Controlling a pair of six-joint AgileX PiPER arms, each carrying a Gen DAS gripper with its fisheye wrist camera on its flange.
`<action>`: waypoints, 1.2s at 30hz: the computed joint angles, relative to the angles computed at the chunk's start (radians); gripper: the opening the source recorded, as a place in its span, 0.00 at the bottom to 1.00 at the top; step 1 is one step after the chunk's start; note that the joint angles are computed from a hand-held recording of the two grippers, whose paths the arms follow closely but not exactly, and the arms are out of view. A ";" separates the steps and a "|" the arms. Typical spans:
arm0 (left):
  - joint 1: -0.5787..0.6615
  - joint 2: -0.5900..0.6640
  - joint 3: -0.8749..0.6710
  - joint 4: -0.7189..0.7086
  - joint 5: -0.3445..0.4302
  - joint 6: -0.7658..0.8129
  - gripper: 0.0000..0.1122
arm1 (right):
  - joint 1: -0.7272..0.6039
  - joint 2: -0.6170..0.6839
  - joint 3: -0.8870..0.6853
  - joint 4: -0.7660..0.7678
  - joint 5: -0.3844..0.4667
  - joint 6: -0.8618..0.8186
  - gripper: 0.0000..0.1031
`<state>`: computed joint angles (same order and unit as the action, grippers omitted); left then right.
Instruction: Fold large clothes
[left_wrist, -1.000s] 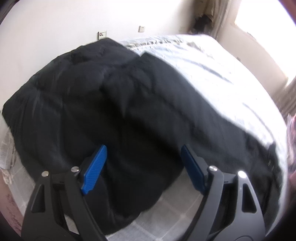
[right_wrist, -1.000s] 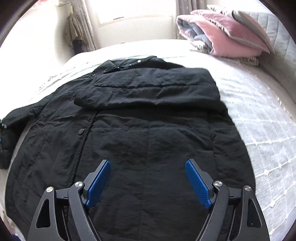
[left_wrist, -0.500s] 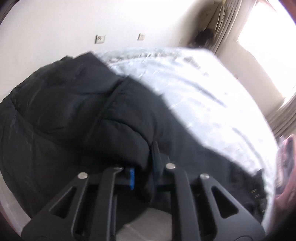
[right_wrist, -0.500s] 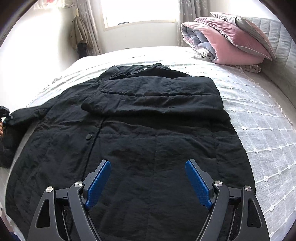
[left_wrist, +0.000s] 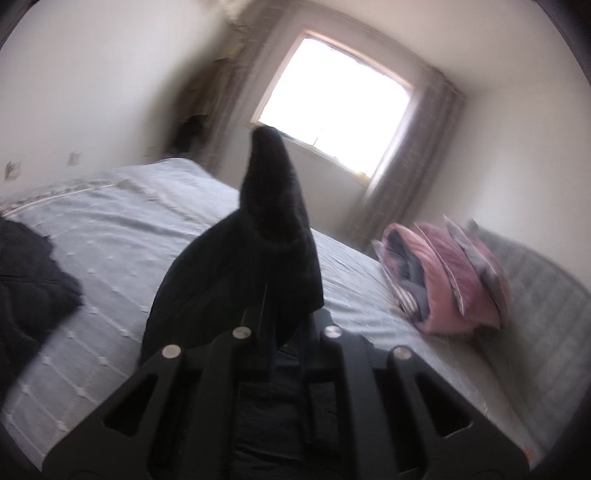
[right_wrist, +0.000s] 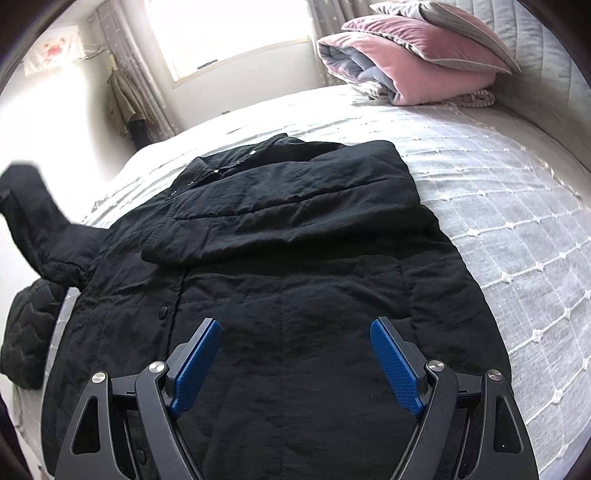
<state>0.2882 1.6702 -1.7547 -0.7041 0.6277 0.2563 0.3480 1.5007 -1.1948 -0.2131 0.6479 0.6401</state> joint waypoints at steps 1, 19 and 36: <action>-0.054 -0.009 0.037 0.018 -0.041 0.011 0.09 | -0.009 -0.002 0.002 0.015 -0.003 -0.008 0.82; -0.221 0.175 0.209 -0.118 0.180 0.114 0.34 | -0.192 0.028 0.022 0.549 0.017 -0.352 0.82; -0.406 0.205 0.080 0.254 0.134 -0.213 0.67 | -0.190 0.044 0.008 0.541 0.019 -0.348 0.82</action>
<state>-0.1181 1.8755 -1.6748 -0.4500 0.7616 0.0435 0.1582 1.5444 -1.1868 0.3282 0.6672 0.2922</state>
